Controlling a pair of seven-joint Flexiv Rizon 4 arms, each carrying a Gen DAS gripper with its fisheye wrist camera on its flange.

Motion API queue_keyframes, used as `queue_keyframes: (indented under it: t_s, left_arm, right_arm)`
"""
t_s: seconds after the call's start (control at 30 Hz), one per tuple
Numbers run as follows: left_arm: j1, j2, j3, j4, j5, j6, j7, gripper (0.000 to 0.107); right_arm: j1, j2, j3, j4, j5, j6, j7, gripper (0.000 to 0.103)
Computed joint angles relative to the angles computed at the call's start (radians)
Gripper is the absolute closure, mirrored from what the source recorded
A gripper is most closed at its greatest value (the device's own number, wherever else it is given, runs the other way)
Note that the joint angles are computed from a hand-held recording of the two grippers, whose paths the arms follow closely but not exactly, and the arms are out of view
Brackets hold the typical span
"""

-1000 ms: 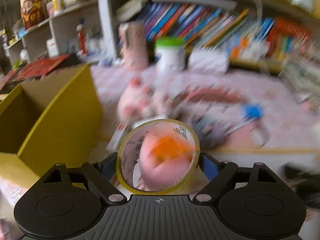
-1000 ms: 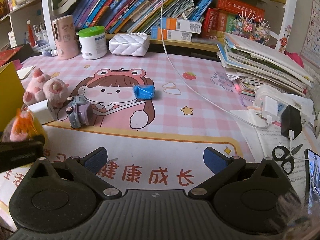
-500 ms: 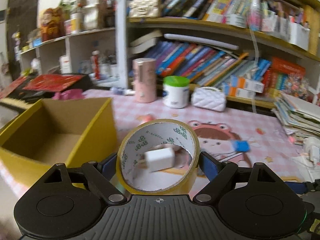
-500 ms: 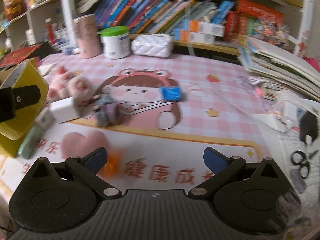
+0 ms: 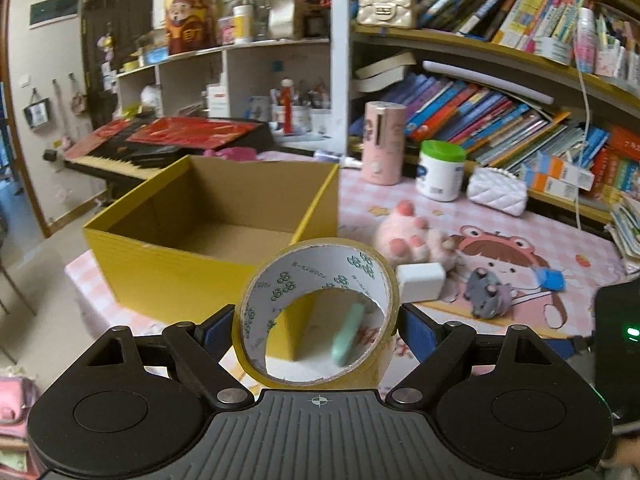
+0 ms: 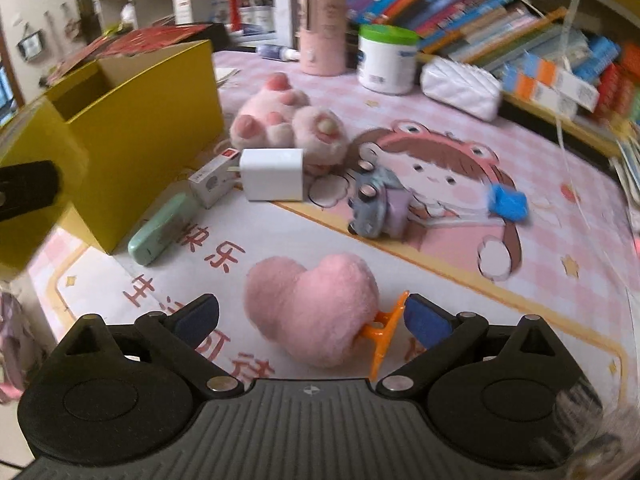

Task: Organize objects
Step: 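Grasp the tape roll with the left gripper while the right gripper grasps the pink heart plush, then carry the tape roll and pink heart plush over the yellow box with both grippers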

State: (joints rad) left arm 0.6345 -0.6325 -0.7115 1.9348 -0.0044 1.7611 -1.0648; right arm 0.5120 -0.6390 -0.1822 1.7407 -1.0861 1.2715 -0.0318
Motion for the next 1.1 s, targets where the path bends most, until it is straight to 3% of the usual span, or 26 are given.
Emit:
queue_keyframes:
  t_s: [0.13,0.27,0.4,0.6,0.87,1.1]
  left_arm:
    - [0.022,0.017,0.006,0.024,0.003,0.008,-0.009,0.021]
    - [0.051,0.012,-0.007,0.027,0.007,0.011,-0.018,0.021]
    - [0.117,-0.019,-0.074,0.022,0.025,-0.002,-0.006,0.021]
    - [0.257,-0.101,-0.222,0.013,0.061,-0.042,0.082,0.021]
    - [0.441,-0.199,-0.377,-0.011,0.025,-0.152,0.255,0.02]
    - [0.538,-0.231,-0.418,-0.039,-0.059,-0.255,0.392,0.02]
  right_arm:
    - [-0.007,-0.033,0.006,-0.025,0.029,-0.017,-0.027,0.015]
    - [0.018,-0.022,-0.032,-0.01,0.004,-0.005,0.049,0.018]
    - [0.036,0.015,-0.043,0.004,-0.068,0.0,0.144,0.018]
    - [0.046,0.045,0.037,-0.017,-0.056,-0.081,0.188,0.018]
    - [0.134,0.008,0.099,-0.135,-0.027,-0.247,0.177,0.018]
    - [0.235,-0.07,0.114,-0.272,0.045,-0.351,0.122,0.018]
